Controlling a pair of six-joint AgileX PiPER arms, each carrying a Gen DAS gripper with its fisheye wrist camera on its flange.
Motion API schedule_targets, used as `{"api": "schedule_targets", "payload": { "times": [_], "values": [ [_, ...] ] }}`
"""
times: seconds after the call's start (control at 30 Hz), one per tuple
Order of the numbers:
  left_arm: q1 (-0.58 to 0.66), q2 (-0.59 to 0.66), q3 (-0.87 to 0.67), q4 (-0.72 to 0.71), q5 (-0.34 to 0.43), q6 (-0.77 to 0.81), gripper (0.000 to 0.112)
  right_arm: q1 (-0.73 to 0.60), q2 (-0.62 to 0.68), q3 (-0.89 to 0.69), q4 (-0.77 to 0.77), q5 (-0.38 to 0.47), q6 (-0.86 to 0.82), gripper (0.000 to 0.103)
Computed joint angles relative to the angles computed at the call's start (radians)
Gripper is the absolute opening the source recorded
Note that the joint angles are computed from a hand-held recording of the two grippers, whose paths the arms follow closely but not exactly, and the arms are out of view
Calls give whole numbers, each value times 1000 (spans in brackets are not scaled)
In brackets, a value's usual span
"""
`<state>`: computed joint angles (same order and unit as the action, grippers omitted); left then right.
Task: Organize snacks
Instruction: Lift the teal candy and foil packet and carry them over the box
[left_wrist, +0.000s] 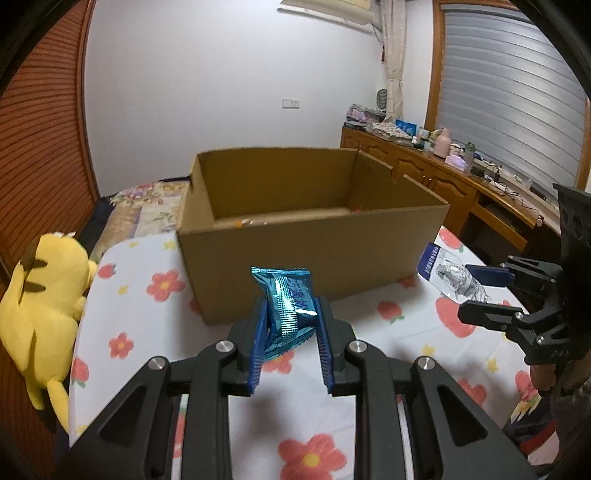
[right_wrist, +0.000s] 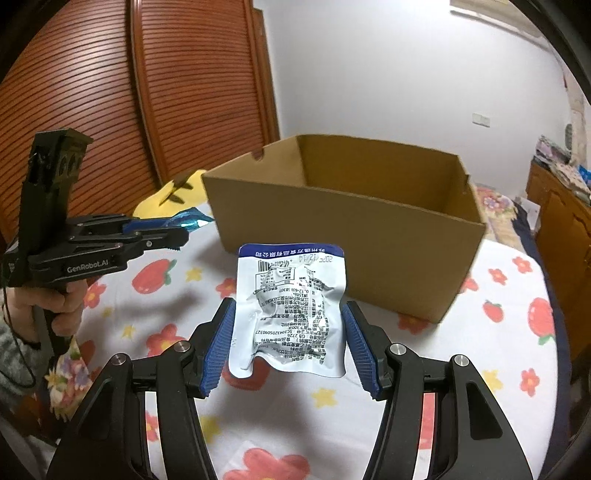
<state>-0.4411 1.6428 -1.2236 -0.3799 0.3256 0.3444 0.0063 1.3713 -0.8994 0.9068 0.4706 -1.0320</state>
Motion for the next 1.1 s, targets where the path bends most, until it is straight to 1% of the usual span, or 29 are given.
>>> {"api": "schedule_targets", "payload": {
  "times": [0.17, 0.23, 0.37, 0.77, 0.87, 1.03, 1.1],
  "values": [
    [-27, 31, -81, 60, 20, -63, 22, -43, -39, 6, 15, 20, -18, 59],
    [-41, 47, -117, 118, 29, -115, 22, -90, -53, 6, 41, 53, -55, 59],
    [-55, 73, -178, 184, 45, -172, 22, -122, -43, -39, 35, 75, -49, 59],
    [-40, 166, -375, 251, 121, -239, 23, -85, 19, -199, -75, 46, 56, 59],
    [-26, 191, -420, 240, 143, -233, 23, -75, 43, -238, -94, 44, 74, 59],
    [1, 275, -533, 229, 184, -229, 23, -59, 118, -327, -142, 40, 125, 59],
    [10, 333, -611, 241, 227, -245, 23, -48, 151, -367, -179, 33, 167, 59]
  ]
}}
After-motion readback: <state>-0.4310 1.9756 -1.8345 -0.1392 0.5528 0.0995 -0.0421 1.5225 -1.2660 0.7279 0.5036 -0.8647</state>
